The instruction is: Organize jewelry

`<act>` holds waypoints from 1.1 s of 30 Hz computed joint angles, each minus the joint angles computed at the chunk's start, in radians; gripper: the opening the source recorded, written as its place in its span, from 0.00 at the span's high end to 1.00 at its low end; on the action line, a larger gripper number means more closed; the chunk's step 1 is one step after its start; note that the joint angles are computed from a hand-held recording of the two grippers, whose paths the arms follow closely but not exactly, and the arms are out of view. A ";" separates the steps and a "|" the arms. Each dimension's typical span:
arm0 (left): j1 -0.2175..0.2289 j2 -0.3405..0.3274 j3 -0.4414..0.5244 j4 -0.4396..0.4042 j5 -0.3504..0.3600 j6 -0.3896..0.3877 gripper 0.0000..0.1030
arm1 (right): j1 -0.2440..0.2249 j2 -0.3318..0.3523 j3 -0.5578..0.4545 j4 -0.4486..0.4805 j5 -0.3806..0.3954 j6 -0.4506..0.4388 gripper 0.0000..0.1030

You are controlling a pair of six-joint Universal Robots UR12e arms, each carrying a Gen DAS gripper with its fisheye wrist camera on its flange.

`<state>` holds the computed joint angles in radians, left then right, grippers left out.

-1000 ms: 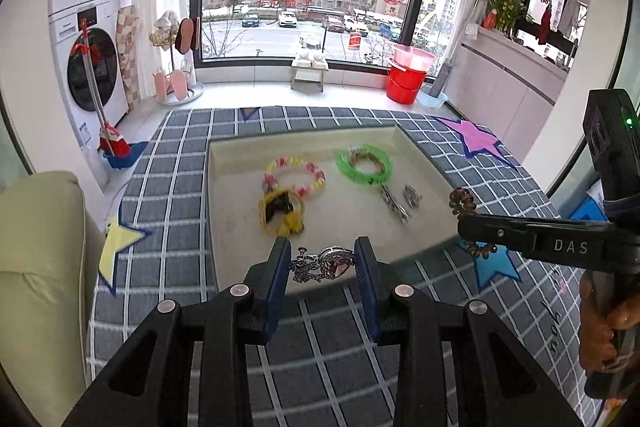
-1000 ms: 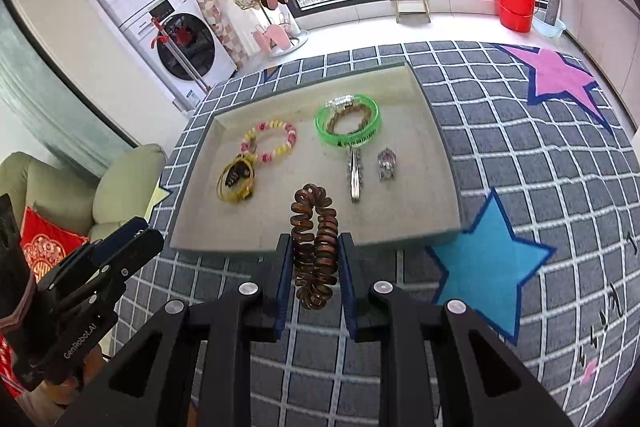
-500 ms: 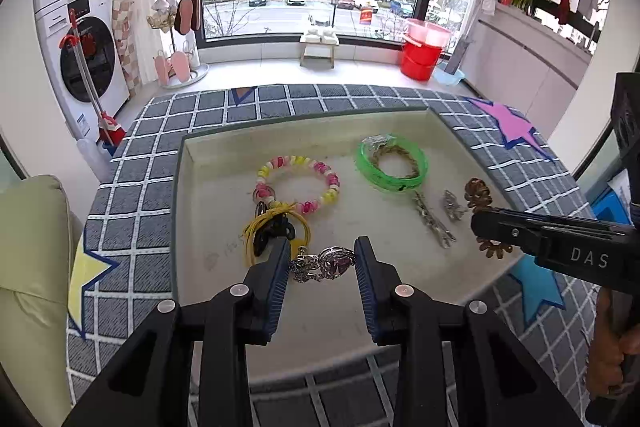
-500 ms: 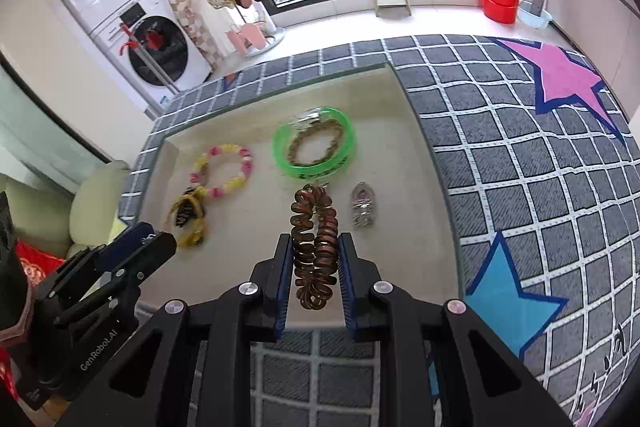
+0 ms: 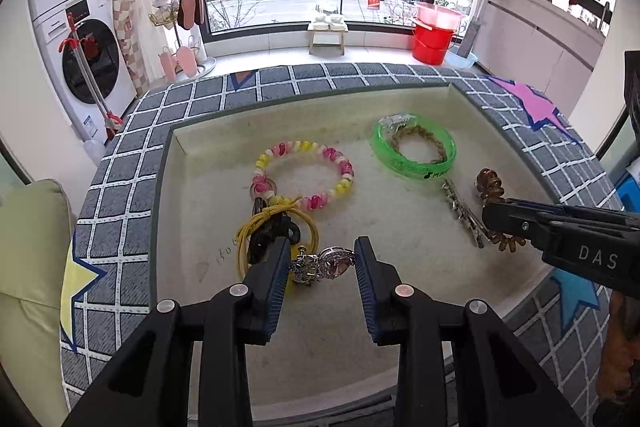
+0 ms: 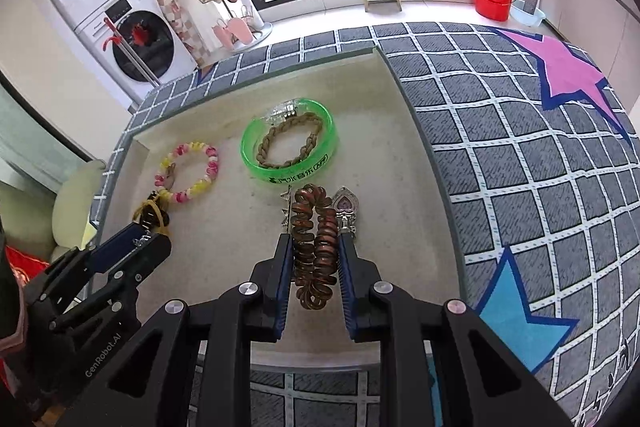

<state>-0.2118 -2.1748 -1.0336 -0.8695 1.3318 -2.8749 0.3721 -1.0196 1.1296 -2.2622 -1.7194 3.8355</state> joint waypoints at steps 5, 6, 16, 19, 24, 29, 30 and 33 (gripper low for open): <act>-0.006 -0.004 0.002 -0.007 0.032 0.009 0.54 | 0.003 0.005 -0.001 -0.005 -0.001 0.007 0.76; -0.007 -0.005 0.003 -0.005 0.039 0.009 0.54 | 0.003 0.004 0.000 -0.003 -0.002 0.005 0.75; -0.016 -0.003 0.003 -0.015 0.074 0.029 0.53 | 0.004 0.005 -0.006 0.013 -0.003 0.009 0.67; -0.016 0.000 0.001 -0.009 0.072 0.020 0.53 | 0.003 -0.001 0.004 -0.006 0.003 0.018 0.63; -0.015 0.009 -0.010 0.026 0.072 0.018 0.53 | 0.001 -0.016 0.022 -0.046 0.003 0.016 0.49; -0.013 0.025 -0.040 0.106 0.077 0.001 0.05 | 0.002 -0.027 0.032 -0.072 0.006 0.027 0.44; -0.013 0.027 -0.039 0.104 0.073 0.006 0.05 | 0.002 -0.029 0.035 -0.076 0.005 0.027 0.42; -0.010 0.029 -0.032 0.091 0.066 0.000 0.05 | 0.003 -0.032 0.036 -0.074 0.004 0.034 0.41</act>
